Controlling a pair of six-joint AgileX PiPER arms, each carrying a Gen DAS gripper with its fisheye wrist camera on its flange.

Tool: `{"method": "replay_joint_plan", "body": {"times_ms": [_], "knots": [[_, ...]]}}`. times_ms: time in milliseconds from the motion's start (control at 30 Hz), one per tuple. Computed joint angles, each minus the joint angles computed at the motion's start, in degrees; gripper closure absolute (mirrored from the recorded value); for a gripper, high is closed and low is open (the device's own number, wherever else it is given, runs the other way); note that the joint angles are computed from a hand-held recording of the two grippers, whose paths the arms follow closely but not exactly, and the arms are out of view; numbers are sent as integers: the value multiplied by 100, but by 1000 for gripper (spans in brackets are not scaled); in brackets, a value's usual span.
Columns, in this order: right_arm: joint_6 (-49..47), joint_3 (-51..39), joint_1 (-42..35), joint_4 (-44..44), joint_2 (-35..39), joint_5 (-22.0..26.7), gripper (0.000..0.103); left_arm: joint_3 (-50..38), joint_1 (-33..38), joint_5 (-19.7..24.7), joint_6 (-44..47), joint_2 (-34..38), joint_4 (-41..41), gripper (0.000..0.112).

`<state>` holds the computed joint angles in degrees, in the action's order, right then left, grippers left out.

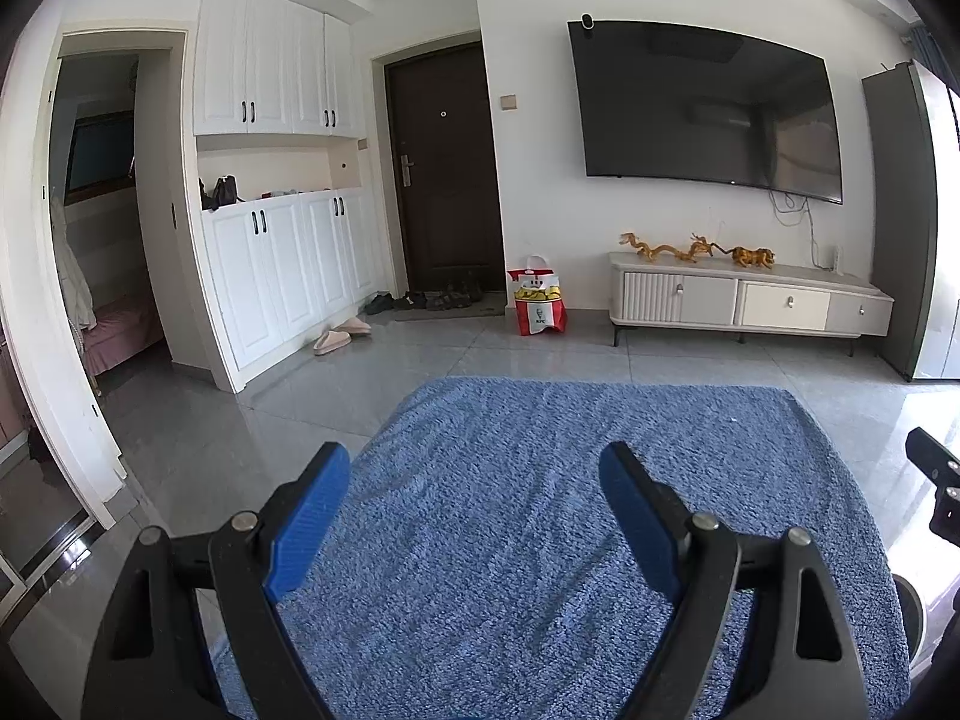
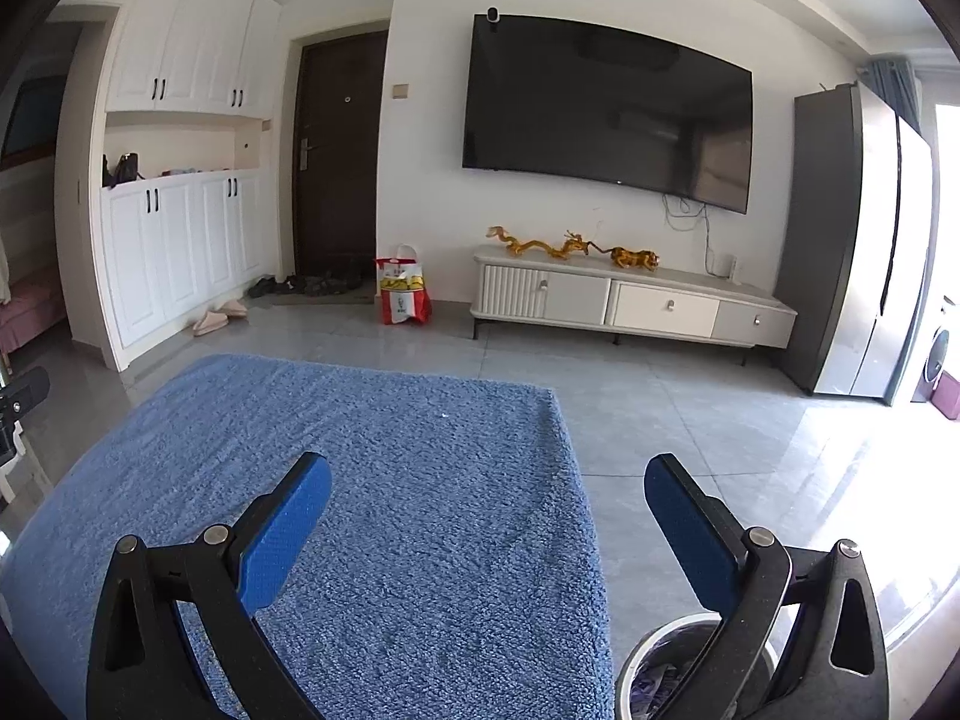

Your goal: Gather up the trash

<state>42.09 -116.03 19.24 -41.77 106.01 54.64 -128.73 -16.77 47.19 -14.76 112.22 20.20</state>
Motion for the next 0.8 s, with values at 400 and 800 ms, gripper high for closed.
{"method": "replay_joint_plan", "body": {"times_ms": [400,800], "knots": [[-103,-111,74,8,38,122,0,500,89,-281,-1,-309,-59,27],[27,115,127,-80,-85,101,0,590,64,-233,110,-366,-142,27]]}}
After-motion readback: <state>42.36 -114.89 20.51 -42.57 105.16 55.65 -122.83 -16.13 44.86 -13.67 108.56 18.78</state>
